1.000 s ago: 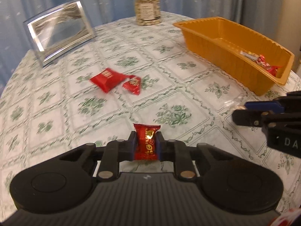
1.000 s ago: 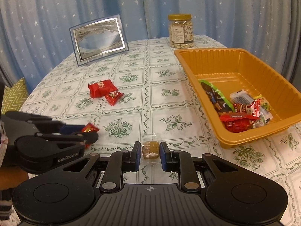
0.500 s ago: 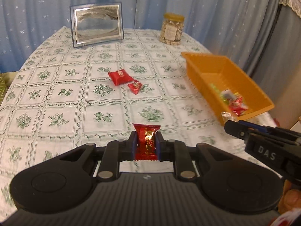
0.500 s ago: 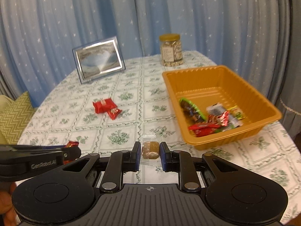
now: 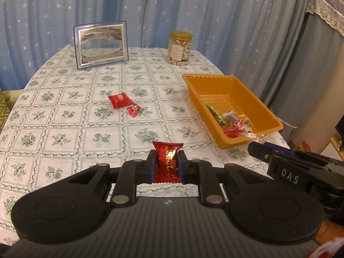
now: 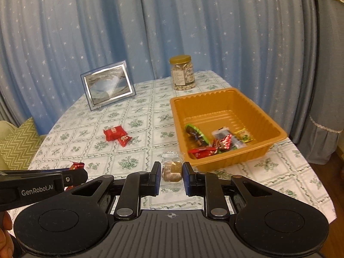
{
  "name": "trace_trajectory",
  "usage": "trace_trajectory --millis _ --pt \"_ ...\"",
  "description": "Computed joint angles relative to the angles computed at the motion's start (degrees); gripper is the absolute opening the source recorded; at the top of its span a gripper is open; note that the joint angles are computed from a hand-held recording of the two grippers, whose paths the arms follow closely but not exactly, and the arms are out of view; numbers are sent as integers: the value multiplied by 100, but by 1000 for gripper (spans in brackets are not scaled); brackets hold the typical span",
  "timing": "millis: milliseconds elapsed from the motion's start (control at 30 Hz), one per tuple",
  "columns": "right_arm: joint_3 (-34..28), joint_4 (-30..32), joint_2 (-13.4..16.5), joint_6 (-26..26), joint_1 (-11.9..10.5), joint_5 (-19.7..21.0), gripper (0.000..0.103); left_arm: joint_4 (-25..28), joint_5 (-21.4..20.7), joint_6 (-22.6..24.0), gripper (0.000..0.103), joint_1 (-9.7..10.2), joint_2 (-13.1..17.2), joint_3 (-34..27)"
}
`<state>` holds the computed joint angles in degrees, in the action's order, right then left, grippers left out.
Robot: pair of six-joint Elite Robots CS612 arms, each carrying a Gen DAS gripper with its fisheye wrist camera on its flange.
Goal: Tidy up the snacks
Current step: 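Carry the red candy and brown candy toward the orange tray, then open both tools to drop the candies into the orange tray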
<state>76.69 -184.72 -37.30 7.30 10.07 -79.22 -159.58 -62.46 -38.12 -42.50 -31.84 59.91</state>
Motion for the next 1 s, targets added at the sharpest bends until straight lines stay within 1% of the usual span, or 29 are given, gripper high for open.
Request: trace_trajectory --millis 233,633,800,1000 --pt "136 -132 -95 105 -60 -72 22 -24 -30 60 18 -53 15 -79" --pt "200 -198 -132 243 -141 -189 22 -30 -172 132 18 -78 97 -257" --pt "187 -169 -129 300 -184 -266 22 -11 -261 188 18 -73 176 -414" --pt "171 -170 -119 397 -262 -370 22 96 -384 305 18 -61 357 -776"
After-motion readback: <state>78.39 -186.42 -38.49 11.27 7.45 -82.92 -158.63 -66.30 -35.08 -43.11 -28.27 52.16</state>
